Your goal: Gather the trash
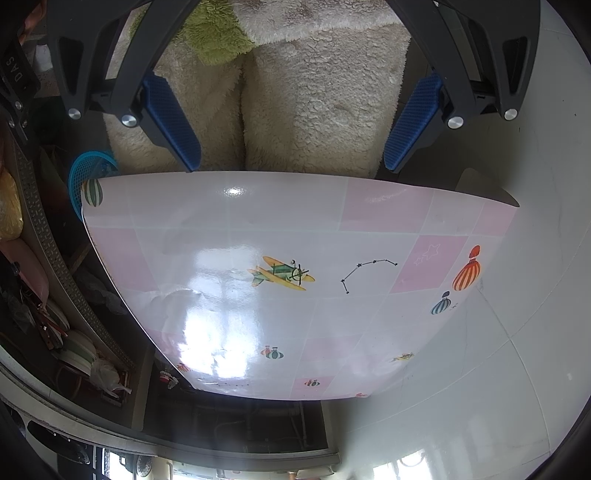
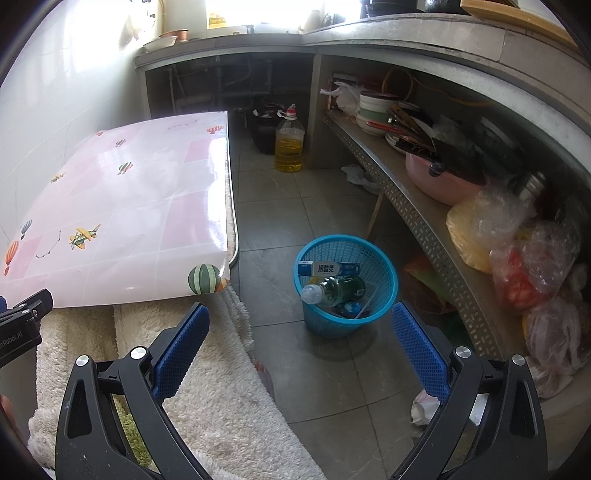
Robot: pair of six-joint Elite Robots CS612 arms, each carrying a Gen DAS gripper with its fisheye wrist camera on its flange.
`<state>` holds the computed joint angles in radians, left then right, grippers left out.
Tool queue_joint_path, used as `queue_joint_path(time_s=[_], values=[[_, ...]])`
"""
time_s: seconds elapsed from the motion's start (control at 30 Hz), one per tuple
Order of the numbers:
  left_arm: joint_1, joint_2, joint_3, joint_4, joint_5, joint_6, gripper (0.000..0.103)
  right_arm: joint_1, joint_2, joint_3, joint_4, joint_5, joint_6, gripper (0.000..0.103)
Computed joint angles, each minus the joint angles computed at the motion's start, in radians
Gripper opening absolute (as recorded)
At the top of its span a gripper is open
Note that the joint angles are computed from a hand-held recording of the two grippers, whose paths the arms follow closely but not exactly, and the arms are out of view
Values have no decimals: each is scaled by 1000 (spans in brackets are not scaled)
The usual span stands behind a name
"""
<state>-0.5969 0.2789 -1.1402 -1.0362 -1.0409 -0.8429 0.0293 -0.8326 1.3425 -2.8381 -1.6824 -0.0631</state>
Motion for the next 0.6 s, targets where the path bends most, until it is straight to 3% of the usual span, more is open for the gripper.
queue_joint_path(time_s=[0.6], values=[[1,-1,1,2,-1,-1,97,7,2,-5,8,1,17,95]])
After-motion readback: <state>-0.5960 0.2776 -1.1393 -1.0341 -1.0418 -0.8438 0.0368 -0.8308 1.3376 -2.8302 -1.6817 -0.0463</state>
